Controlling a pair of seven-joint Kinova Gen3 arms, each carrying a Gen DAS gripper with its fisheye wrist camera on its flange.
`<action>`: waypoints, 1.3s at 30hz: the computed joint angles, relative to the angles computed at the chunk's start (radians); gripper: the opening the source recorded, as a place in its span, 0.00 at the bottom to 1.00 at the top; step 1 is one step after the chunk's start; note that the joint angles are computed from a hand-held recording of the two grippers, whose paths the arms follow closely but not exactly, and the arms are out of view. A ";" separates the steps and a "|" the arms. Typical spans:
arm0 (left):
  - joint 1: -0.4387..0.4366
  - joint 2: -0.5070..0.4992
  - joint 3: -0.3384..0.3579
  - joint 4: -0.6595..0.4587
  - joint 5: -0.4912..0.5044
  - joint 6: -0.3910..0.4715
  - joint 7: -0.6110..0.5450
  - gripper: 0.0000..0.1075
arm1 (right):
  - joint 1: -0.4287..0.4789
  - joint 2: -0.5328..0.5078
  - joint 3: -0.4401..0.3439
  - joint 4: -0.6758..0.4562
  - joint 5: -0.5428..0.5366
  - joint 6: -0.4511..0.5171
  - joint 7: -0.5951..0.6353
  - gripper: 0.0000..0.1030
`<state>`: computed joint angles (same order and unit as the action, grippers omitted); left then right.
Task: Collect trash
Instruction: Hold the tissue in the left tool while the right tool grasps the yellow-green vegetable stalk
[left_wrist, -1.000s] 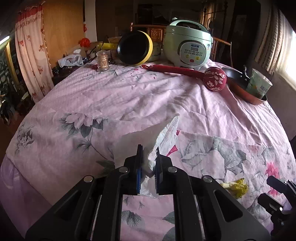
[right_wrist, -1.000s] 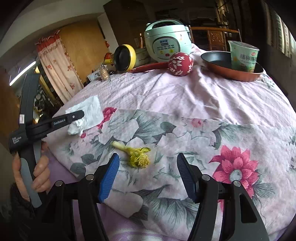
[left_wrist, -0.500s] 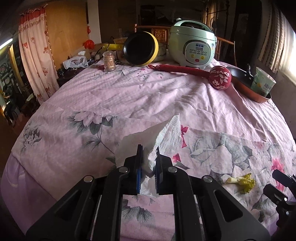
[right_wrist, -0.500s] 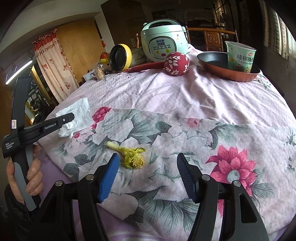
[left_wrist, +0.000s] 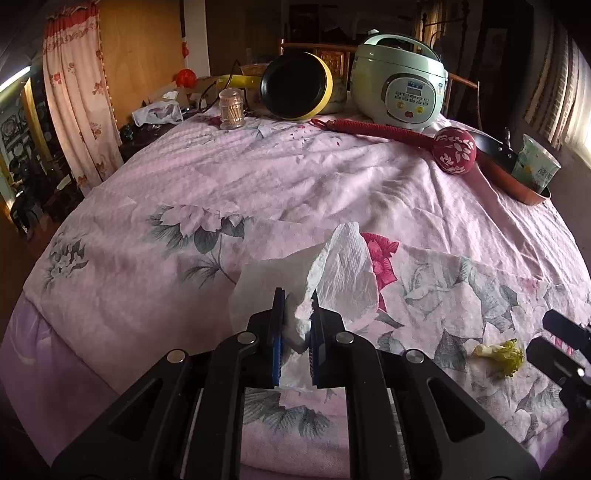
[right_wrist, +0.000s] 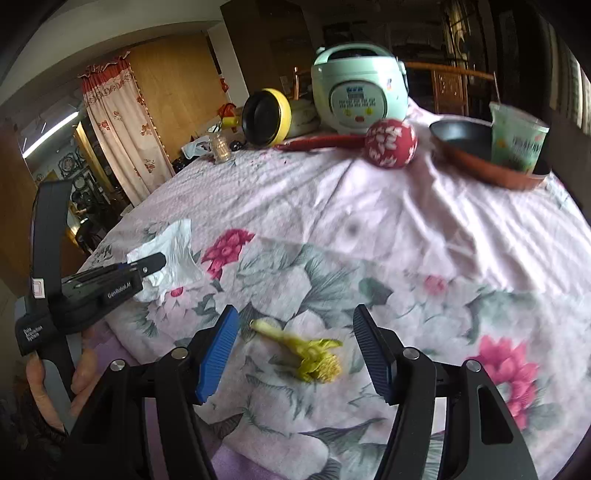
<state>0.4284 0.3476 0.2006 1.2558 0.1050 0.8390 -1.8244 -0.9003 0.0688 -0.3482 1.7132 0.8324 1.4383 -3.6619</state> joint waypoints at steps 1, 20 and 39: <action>0.004 0.004 -0.002 -0.005 -0.005 0.006 0.005 0.12 | 0.020 -0.002 -0.010 0.005 -0.016 -0.022 0.002 0.62; 0.020 0.023 -0.010 -0.032 -0.036 0.042 0.031 0.15 | -0.014 0.083 0.055 -0.081 -0.118 0.047 0.180 0.62; 0.044 0.073 -0.027 -0.101 -0.082 0.108 0.105 0.48 | 0.001 0.016 0.030 -0.018 -0.086 -0.008 0.078 0.15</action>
<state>0.4725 0.4210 0.1733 1.1547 0.0227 0.9469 -1.7190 -0.8993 0.0846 -0.3180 1.6955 0.7467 1.4307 -3.5839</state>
